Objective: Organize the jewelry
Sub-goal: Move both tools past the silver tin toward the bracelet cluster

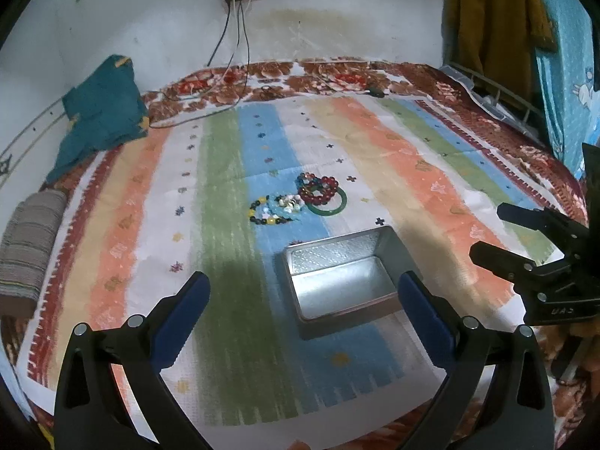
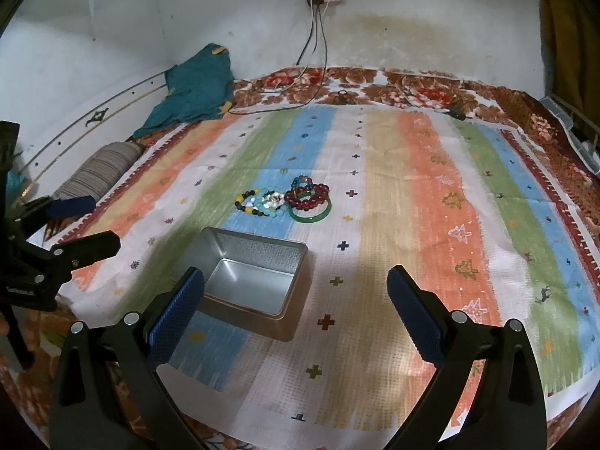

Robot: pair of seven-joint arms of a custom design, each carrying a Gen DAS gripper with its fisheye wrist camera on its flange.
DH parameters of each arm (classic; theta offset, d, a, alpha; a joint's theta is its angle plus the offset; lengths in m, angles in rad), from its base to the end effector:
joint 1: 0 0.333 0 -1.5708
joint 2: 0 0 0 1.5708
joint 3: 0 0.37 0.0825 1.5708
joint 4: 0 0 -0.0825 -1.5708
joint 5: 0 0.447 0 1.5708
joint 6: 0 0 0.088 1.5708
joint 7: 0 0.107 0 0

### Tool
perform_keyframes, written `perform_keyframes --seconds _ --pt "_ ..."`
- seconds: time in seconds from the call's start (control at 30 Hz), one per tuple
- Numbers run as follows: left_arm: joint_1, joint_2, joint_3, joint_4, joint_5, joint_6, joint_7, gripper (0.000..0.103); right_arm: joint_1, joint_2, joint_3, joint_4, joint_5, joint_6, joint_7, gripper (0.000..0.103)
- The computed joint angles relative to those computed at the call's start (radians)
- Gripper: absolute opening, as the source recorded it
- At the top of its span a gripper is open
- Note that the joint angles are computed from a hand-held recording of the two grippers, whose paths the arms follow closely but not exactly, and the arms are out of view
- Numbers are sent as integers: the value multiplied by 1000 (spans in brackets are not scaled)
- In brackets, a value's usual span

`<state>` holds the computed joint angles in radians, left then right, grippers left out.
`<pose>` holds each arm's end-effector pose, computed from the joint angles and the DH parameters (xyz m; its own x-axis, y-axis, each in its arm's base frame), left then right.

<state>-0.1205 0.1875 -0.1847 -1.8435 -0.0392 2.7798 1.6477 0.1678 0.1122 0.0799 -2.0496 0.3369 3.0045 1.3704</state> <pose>0.6937 -0.2069 0.5401 -0.3343 -0.9423 0.0168 -0.6912 0.2330 -0.6841 0.6623 0.1409 0.5020 0.1894 -0.9721 -0.1385 -0.6723 -0.0256 -0.7398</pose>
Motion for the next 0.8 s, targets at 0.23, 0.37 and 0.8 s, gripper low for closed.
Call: perform_keyframes --seconds 0.23,0.37,0.8 --pt "-27 8 31 14 111 -31 -104 98 3 9 -7 12 -24 -11 25 99" --pt "-18 10 22 20 106 -42 -99 98 1 17 -9 23 -38 -19 35 99" --pt "-68 34 92 65 359 -77 -307 98 -4 35 -13 48 -68 -50 62 99"
